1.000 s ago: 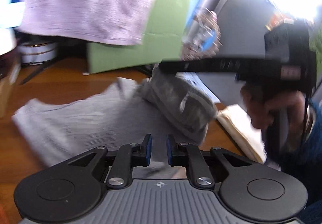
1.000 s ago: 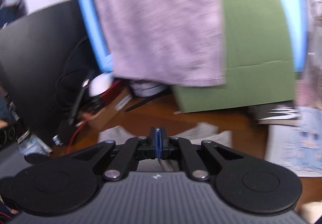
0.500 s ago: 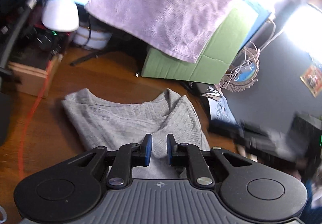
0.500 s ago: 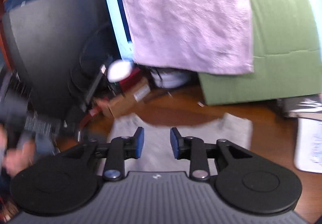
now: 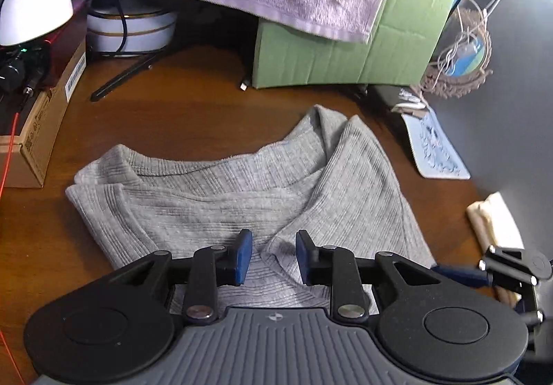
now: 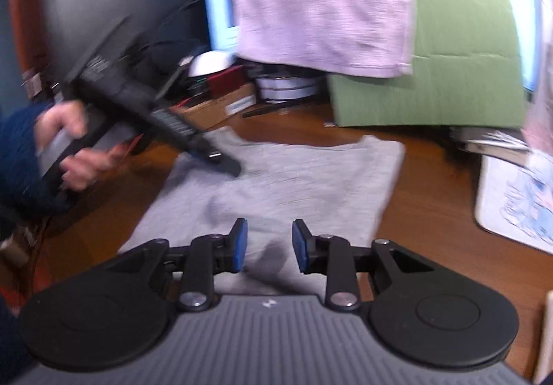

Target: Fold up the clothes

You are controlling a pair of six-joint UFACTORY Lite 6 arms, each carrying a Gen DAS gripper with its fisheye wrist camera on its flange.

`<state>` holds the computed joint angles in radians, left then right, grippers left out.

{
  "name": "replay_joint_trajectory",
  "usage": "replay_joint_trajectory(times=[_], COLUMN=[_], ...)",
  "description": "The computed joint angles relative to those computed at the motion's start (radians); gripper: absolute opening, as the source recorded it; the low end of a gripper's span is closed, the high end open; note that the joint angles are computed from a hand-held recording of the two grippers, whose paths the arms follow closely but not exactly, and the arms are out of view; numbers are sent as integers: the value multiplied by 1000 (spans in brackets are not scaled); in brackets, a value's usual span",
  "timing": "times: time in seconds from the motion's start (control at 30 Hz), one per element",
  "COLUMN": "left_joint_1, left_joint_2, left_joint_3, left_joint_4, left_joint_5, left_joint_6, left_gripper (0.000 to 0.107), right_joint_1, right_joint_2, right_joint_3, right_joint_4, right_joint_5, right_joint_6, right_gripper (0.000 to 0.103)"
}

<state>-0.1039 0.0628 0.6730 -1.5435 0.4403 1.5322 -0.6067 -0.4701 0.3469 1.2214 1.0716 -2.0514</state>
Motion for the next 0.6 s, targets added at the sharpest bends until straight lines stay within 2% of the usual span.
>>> replay_joint_trajectory(times=[0.03,0.1,0.23,0.27,0.3,0.33,0.4,0.6], left_joint_1=[-1,-5,-26,-28,-29,-32,-38,-44], left_joint_2=[-3,6,-1,-14,-28,-47,-93,-178], left_joint_3=[-3,8,13,10,6,1,-13,-6], left_joint_4=[2,4,-2,0,0,-1,-18,-9], left_joint_5=[-6,-4,-20,-19,-17,-20,-29,-57], left_joint_6=[-5,-11,-18,-20,-20,-20,-3,-39], left_gripper=[14,6,3,3,3,3,3,3], right_joint_1=[22,55,167,204,237,245,187,-37], right_joint_2=[-12,-63,-161,-181,-196,-195,-178,-124], right_joint_3=[-12,-49,-126,-143,-156,-159,-142,-32], right_joint_4=[-5,-7,49,67,84,92,79,10], right_joint_5=[-1,-7,-118,-160,-197,-207,-143,164], right_joint_6=[-15,-56,-154,-180,-202,-212,-194,-71], right_gripper=[31,31,31,27,5,5,4,4])
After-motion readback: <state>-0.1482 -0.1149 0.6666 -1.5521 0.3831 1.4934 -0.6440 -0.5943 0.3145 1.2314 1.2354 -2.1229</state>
